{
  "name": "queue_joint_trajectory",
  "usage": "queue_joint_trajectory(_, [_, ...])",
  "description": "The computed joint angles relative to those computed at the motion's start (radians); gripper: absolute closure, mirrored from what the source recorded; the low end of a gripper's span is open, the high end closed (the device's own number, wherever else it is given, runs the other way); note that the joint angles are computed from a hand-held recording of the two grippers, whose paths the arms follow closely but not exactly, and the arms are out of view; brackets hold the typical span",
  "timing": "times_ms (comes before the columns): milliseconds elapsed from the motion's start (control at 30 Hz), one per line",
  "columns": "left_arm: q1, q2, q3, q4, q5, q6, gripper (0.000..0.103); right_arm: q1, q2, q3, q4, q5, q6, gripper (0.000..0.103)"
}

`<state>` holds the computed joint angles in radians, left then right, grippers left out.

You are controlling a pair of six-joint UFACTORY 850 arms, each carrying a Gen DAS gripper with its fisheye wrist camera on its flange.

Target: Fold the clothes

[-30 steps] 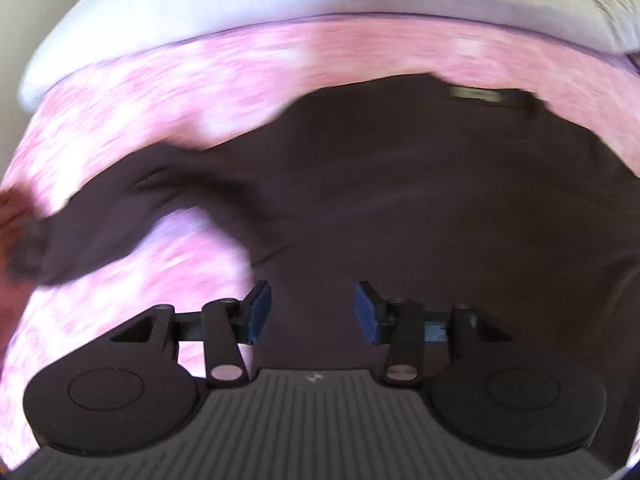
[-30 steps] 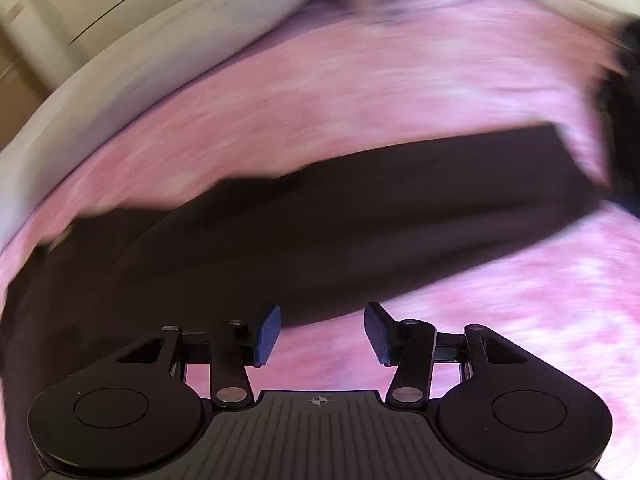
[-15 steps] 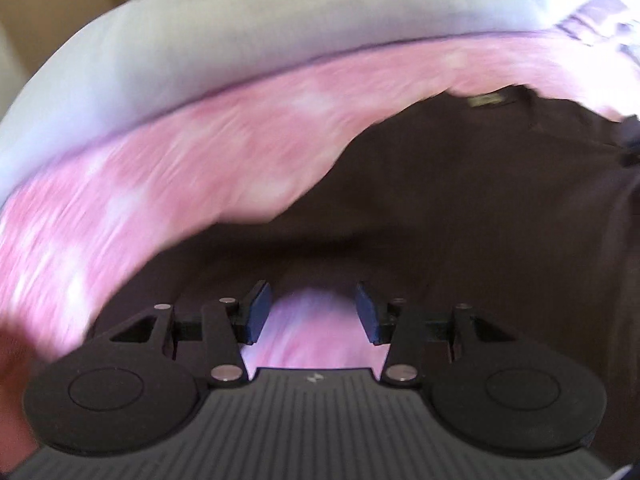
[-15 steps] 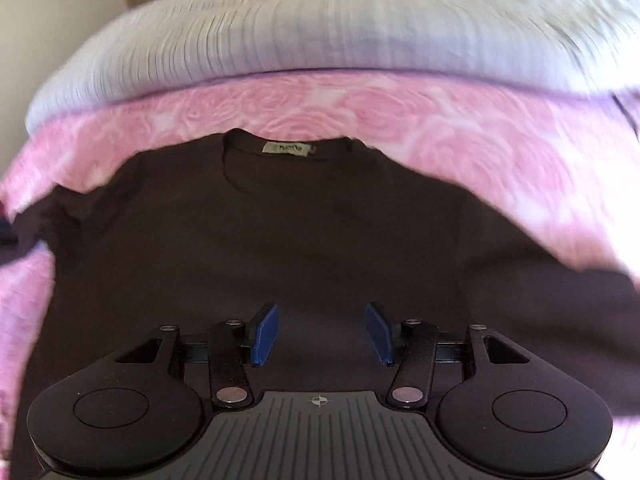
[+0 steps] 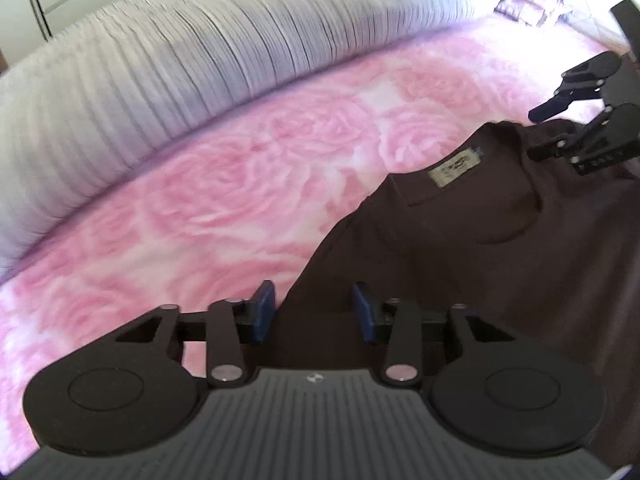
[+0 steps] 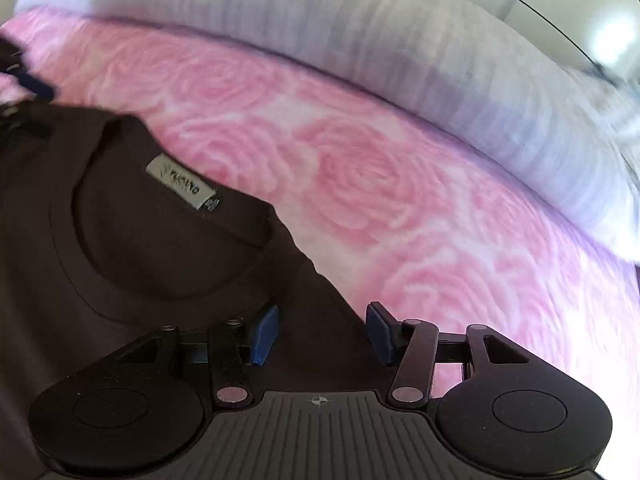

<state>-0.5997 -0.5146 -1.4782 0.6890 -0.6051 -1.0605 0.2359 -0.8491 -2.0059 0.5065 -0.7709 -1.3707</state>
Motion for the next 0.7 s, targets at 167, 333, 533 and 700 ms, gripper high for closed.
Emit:
queue_joint_trajectory(167, [-0.008, -0.035, -0.033, 0.093, -0.025, -0.081, 0.095, 0.005, -0.049, -0.077, -0.026, 0.023, 0.096, 0.103])
queue_joint_trajectory(333, [0.000, -0.003, 0.002, 0.098, -0.005, -0.186, 0.087, 0.029, -0.128, -0.224, -0.150, -0.064, 0.291, 0.103])
queue_joint_trajectory(533, [-0.090, 0.271, 0.265, 0.208, -0.138, -0.565, 0.070, 0.021, 0.142, 0.150, -0.045, 0.126, 0.244, 0.082])
queue_joint_trajectory(700, [-0.259, 0.541, 0.499, 0.051, -0.473, -0.626, 0.067, 0.014, 0.362, 0.439, 0.105, 0.056, 0.157, 0.072])
